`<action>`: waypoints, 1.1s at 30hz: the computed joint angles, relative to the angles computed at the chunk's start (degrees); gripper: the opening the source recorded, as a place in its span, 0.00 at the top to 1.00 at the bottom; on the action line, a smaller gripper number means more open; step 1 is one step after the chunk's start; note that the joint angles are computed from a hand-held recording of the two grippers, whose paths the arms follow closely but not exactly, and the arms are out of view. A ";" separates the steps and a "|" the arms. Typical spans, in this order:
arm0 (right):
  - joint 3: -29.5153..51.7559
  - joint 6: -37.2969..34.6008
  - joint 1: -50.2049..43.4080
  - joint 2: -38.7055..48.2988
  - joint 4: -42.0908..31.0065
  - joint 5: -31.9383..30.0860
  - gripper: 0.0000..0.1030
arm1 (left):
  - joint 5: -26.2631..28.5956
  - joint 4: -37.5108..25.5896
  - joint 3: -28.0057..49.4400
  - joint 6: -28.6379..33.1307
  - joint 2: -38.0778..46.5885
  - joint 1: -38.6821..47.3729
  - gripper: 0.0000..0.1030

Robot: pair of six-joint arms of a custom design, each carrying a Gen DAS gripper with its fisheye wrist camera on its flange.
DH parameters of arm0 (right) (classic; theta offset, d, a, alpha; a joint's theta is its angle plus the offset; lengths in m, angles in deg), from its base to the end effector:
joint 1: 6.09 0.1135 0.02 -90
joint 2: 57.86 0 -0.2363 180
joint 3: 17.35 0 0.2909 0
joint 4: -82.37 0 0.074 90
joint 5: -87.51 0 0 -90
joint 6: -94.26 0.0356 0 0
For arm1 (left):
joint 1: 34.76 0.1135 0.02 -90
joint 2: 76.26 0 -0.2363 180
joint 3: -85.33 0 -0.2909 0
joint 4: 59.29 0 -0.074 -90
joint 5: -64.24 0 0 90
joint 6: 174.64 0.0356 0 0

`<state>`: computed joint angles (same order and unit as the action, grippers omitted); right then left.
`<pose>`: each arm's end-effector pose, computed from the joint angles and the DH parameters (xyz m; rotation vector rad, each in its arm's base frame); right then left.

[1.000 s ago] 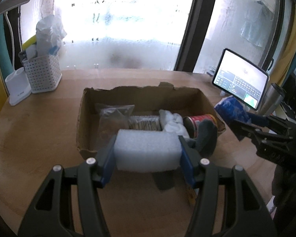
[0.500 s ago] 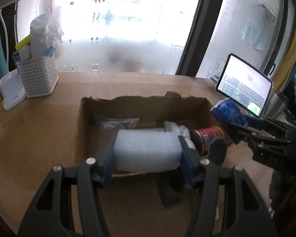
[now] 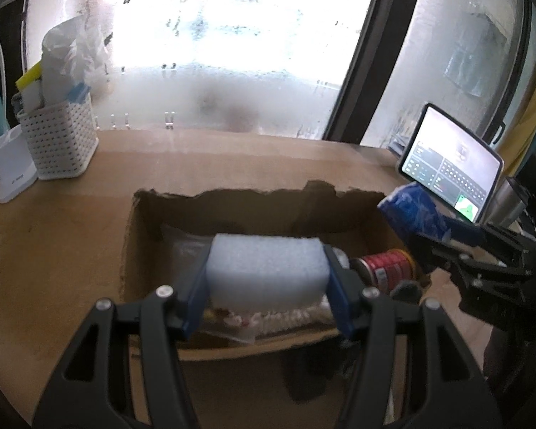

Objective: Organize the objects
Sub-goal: 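Lower the sponge and Vinda pack into the box and open both grippers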

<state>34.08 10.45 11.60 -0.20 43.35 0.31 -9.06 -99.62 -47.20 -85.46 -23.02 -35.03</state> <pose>0.2481 0.0773 0.2038 -0.2132 2.3544 0.1448 0.2429 -0.0114 0.1957 0.1281 2.3567 -0.3548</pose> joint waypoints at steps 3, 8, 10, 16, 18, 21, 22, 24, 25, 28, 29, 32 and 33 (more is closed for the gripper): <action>-0.13 -0.14 0.30 0.59 0.99 1.31 0.46 | -0.85 0.88 0.68 -0.38 1.27 -1.20 0.43; 0.49 -0.76 -0.23 2.23 1.69 0.54 0.46 | -1.45 3.04 2.30 -1.28 4.96 -2.43 0.43; 0.68 -0.83 -0.40 2.71 1.99 0.39 0.46 | -1.62 3.88 3.01 -1.51 6.53 -2.83 0.43; 1.12 -0.47 -0.50 4.28 3.18 0.57 0.46 | -1.85 5.08 4.22 -1.82 9.70 -3.41 0.43; 1.32 -0.26 -0.77 4.92 3.66 -0.10 0.46 | -1.90 5.47 4.52 -2.01 10.50 -3.38 0.43; 1.86 -0.34 -0.60 6.36 4.29 -0.44 0.46 | -1.61 6.25 4.60 -2.30 10.98 -3.20 0.43; 2.03 -0.32 -0.53 6.75 4.38 -0.53 0.46 | -1.74 6.34 4.78 -2.34 11.39 -3.25 0.43; 2.24 -0.27 -0.43 7.36 4.67 -0.79 0.46 | -1.54 6.54 5.02 -2.55 12.18 -3.25 0.43; 2.33 -0.22 -0.38 7.58 4.77 -0.86 0.46 | -1.57 6.61 5.19 -2.55 12.66 -3.37 0.43; 2.65 0.23 -0.68 8.22 4.96 -1.71 0.46 | -1.45 6.76 5.65 -2.67 13.73 -3.62 0.43; 2.71 0.33 -0.77 8.30 5.04 -1.90 0.46 | -1.33 6.63 5.99 -2.63 14.26 -3.71 0.42; 2.73 0.59 -0.73 8.26 5.12 -1.97 0.45 | -1.97 6.67 6.06 -1.87 14.29 -4.42 0.42; 2.76 0.67 -0.65 8.29 5.08 -1.93 0.45 | -1.96 6.53 6.09 -1.84 14.18 -4.53 0.40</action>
<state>36.83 11.12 10.95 8.09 48.43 -1.62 -11.01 -93.09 -41.11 -87.30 -8.84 -39.56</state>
